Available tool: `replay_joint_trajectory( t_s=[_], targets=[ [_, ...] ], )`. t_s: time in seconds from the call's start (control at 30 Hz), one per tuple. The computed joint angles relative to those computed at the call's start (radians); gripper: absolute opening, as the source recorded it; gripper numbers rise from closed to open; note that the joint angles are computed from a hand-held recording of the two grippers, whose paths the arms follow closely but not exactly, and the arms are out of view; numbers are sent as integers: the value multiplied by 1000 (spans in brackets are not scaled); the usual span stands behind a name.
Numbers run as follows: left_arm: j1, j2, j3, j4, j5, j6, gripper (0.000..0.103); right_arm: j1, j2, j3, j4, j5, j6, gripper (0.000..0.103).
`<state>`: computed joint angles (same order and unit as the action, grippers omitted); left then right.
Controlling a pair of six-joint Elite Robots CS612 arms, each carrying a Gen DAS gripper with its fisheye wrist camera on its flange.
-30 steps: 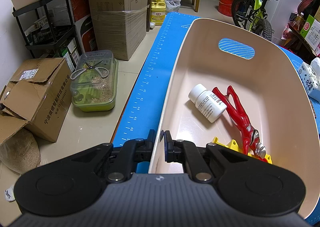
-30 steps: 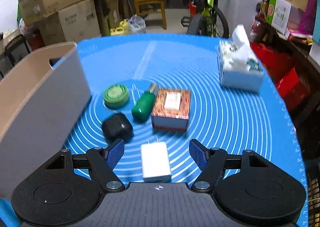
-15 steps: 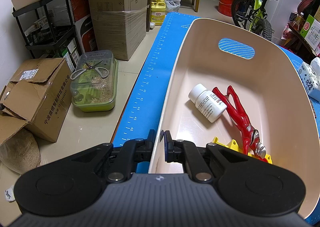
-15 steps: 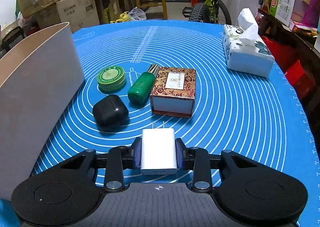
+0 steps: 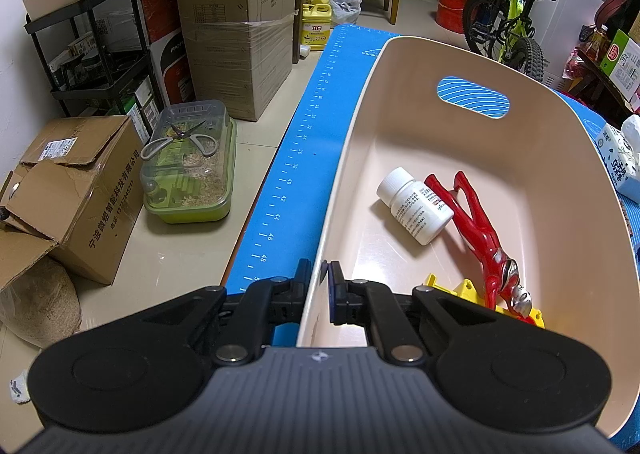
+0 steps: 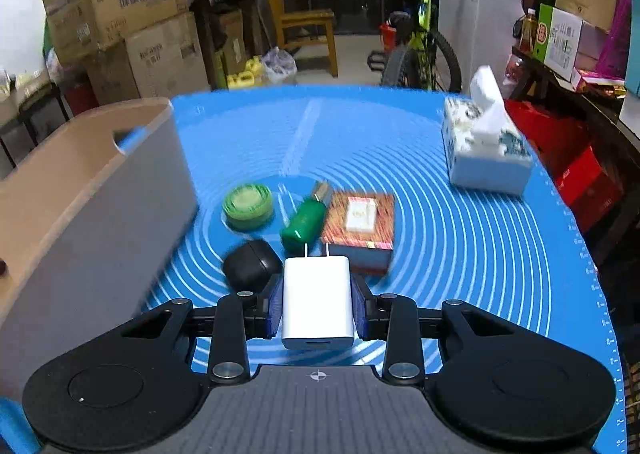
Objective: Organize rigid objects
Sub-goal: 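Carry the white charger into the bin and release it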
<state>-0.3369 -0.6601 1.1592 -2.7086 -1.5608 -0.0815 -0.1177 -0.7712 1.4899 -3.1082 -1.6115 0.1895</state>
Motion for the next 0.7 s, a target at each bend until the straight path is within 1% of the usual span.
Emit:
replay_joint_trajectory(
  t_s=[0.2,0.37,0.53,0.7],
  targets=[
    [0,0,0,0,0,0,10,16,-11,-16,-52,26,-28,43],
    [0,0,0,0,-1,0,10,36,-3,-57,-64,82,-57,43],
    [0,0,0,1,-1,0,10,62,25,-131,-26,138,-106,43],
    [1,0,-1,1,-1,1,10,92,63,-217,62,186,-168,43]
  ],
)
